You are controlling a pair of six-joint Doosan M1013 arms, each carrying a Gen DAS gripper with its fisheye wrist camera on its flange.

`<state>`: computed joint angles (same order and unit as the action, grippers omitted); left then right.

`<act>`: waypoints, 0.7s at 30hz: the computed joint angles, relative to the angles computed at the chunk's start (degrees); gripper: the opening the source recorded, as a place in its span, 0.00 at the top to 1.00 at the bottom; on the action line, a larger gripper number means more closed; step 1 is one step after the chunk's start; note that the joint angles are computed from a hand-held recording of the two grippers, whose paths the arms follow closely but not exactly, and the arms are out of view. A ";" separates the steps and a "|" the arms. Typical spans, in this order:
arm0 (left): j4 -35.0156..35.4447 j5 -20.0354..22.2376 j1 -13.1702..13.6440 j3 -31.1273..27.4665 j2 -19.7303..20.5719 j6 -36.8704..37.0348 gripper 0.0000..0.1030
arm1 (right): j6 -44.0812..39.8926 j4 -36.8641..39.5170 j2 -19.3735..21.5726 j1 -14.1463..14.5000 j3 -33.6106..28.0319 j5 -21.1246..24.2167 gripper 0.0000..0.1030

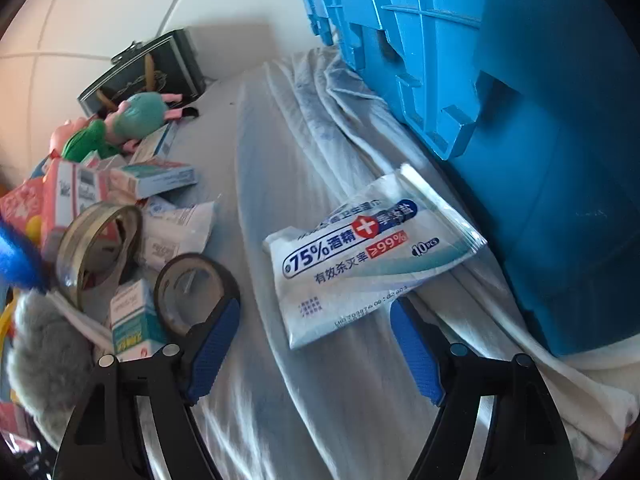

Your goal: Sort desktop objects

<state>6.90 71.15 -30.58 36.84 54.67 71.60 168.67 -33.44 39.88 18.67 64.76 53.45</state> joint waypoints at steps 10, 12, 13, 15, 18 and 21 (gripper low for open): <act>-3.05 -0.96 0.32 1.57 -1.30 1.86 0.68 | -4.91 -0.90 1.44 0.35 -3.28 0.80 0.91; -3.53 -1.90 0.17 3.13 -2.56 2.50 0.68 | -8.89 -1.15 0.99 1.09 -3.50 0.42 0.92; -3.46 -3.03 0.01 4.33 -3.46 2.87 0.68 | -10.69 -1.22 0.61 1.48 -3.34 -0.19 0.93; -2.79 -5.19 -0.42 6.32 -5.15 3.04 0.68 | -13.90 -0.93 -0.19 2.10 -2.90 -1.39 0.93; -1.36 -9.13 -0.92 8.40 -7.18 2.42 0.68 | -16.14 -0.92 -1.53 2.55 -2.03 -4.05 0.93; 0.09 -13.15 -0.70 8.67 -8.20 2.57 0.68 | -17.13 -3.31 -2.50 2.95 -2.04 -6.02 0.96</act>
